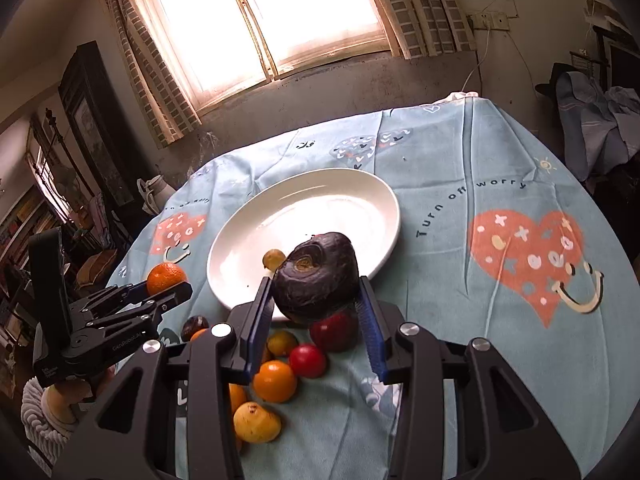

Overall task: Organize fruits
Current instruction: 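Lower the mandarin and dark purple fruit onto the plate and release both, then grasp the dark brown round fruit with the left gripper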

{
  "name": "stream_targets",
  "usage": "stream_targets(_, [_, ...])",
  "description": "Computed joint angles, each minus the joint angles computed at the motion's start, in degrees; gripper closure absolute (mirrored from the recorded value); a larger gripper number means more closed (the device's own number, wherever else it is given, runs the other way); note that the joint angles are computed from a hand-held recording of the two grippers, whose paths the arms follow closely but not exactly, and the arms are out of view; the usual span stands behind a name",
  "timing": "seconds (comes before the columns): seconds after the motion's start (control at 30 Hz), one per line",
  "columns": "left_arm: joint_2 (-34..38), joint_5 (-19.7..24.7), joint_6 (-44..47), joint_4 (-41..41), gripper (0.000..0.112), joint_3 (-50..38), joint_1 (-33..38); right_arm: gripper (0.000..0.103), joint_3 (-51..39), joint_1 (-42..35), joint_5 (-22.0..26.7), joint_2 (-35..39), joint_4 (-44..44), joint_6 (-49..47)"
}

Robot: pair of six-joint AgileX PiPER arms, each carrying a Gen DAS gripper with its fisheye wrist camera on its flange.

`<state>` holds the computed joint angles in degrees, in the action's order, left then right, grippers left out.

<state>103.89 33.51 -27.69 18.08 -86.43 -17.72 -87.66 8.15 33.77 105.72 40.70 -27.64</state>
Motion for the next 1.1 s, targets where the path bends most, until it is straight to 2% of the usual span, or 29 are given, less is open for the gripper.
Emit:
stream_targets(0.17, [10.2, 4.4, 2.2, -3.3, 0.068, -12.4, 0.7, 0.061, -11.0, 2.7, 3.5, 10.5, -4.2, 6.8])
stream_targets(0.3, [14.3, 5.2, 4.0, -4.8, 0.067, -15.7, 0.6, 0.060, -17.1, 3.6, 4.9, 15.7, -7.0, 10.2])
stream_targets(0.33, [14.6, 4.7, 4.4, -4.8, 0.067, -15.7, 0.6, 0.057, -18.0, 3.8, 4.8, 16.3, -8.3, 11.3])
stream_targets(0.37, [14.7, 4.6, 4.0, -3.7, 0.064, -15.7, 0.4, 0.048, -18.1, 3.7, 4.4, 16.4, -8.4, 11.3])
stream_targets(0.43, [14.0, 3.7, 2.9, -2.2, 0.054, -14.7, 0.2, 0.039, -16.1, 3.4, 1.9, 15.3, -6.9, 9.6])
stream_targets(0.47, [13.6, 3.4, 2.3, -1.7, 0.049, -14.1, 0.1, 0.039, -14.9, 3.2, 0.7, 14.5, -6.0, 8.8])
stream_targets(0.6, [10.4, 1.4, 0.8, -0.8, 0.045, -10.3, 0.8, 0.039, -9.9, 1.6, -0.2, 10.4, 2.0, 2.3])
stream_targets(0.7, [5.2, -1.8, -5.6, 4.7, 0.031, -3.0, 1.3, 0.039, -3.7, 0.2, -0.9, 5.5, 9.3, -4.6])
stream_targets(0.77, [1.0, -4.1, -11.5, 9.1, 0.027, 3.2, 1.7, 0.039, 2.4, -0.8, -2.8, 1.4, 16.0, -10.8])
stream_targets(0.87, [-3.9, -6.4, -18.3, 14.4, 0.026, 11.6, 2.2, 0.038, 10.6, -2.2, -4.7, -3.7, 25.5, -19.9])
stream_targets(0.93, [-5.8, -6.3, -22.5, 18.1, 0.026, 16.0, 1.9, 0.035, 15.9, -2.9, -6.0, -6.3, 31.0, -25.9])
stream_targets(1.0, [-7.1, -5.7, -26.6, 21.8, 0.026, 19.2, 1.4, 0.028, 19.0, -3.2, -7.3, -7.4, 30.9, -25.2])
stream_targets(1.1, [-8.9, -5.7, -29.4, 24.4, 0.026, 22.0, 0.8, 0.024, 18.7, -5.3, -2.7, -6.1, 32.2, -23.9])
